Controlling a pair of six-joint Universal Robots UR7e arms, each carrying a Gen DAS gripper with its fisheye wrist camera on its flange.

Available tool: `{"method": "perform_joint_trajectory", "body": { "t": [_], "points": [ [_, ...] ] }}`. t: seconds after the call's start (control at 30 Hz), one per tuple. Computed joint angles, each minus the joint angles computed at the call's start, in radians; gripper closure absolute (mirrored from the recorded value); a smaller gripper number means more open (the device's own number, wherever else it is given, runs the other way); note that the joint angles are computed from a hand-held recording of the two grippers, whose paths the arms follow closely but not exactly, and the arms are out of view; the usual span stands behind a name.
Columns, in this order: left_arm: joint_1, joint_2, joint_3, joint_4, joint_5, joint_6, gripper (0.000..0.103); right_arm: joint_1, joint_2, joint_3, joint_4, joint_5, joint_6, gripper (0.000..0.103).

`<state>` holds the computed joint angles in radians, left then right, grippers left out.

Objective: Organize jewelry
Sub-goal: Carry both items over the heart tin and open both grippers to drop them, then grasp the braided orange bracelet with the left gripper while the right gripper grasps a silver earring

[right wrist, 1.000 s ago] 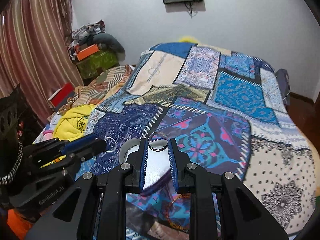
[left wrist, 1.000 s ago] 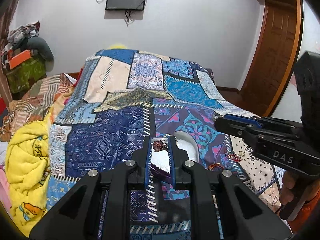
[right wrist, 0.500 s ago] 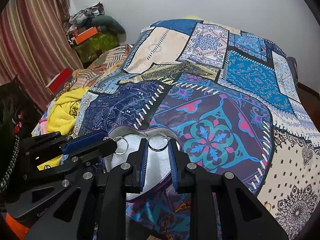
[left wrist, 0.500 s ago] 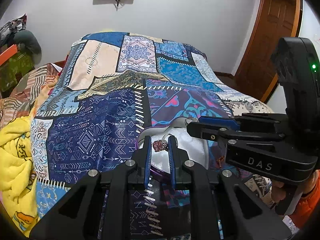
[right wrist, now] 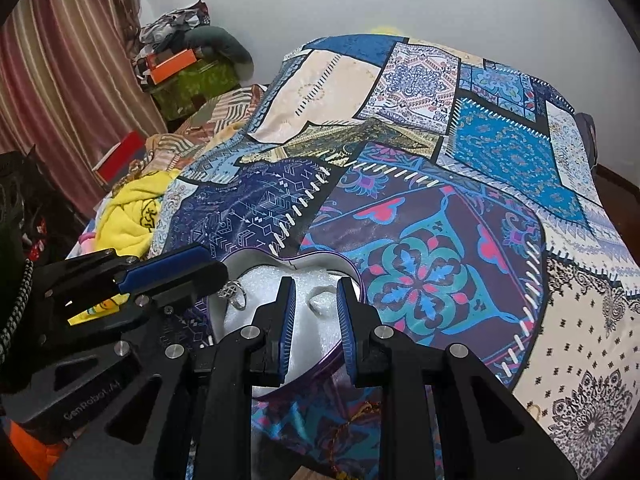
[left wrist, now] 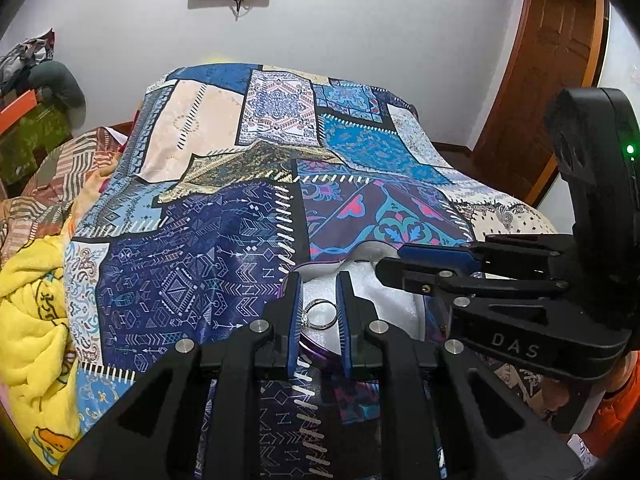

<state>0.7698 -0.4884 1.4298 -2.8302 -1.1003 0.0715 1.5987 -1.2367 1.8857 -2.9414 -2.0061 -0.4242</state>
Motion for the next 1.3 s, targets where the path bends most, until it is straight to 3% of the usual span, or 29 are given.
{"method": "perform_joint_trajectory", "body": {
  "t": [0.57,0.67,0.73,0.8,1.1,1.3],
  "points": [
    [-0.082,-0.09,0.1,-0.038,0.073,-0.034,0.085,0.048,-0.159,0.121,-0.089,-0.088,-0.006,0.084],
    [-0.099,-0.105,0.123,-0.041,0.082,-0.045,0.079,0.048,-0.192,0.149,-0.101,-0.104,-0.005,0.076],
    [-0.112,-0.113,0.14,-0.045,0.091,-0.052,0.076,0.045,-0.217,0.174,-0.123,-0.114,-0.008,0.065],
    [-0.123,-0.118,0.152,-0.038,0.093,-0.062,0.076,0.039,-0.24,0.196,-0.133,-0.119,-0.009,0.063],
    [-0.156,-0.117,0.191,0.025,0.074,-0.136,0.071,-0.009,-0.317,0.275,-0.082,-0.123,0.001,0.062],
    [-0.16,-0.099,0.201,0.086,0.054,-0.184,0.071,-0.044,-0.304,0.315,-0.032,-0.104,-0.009,0.063]
  ]
}}
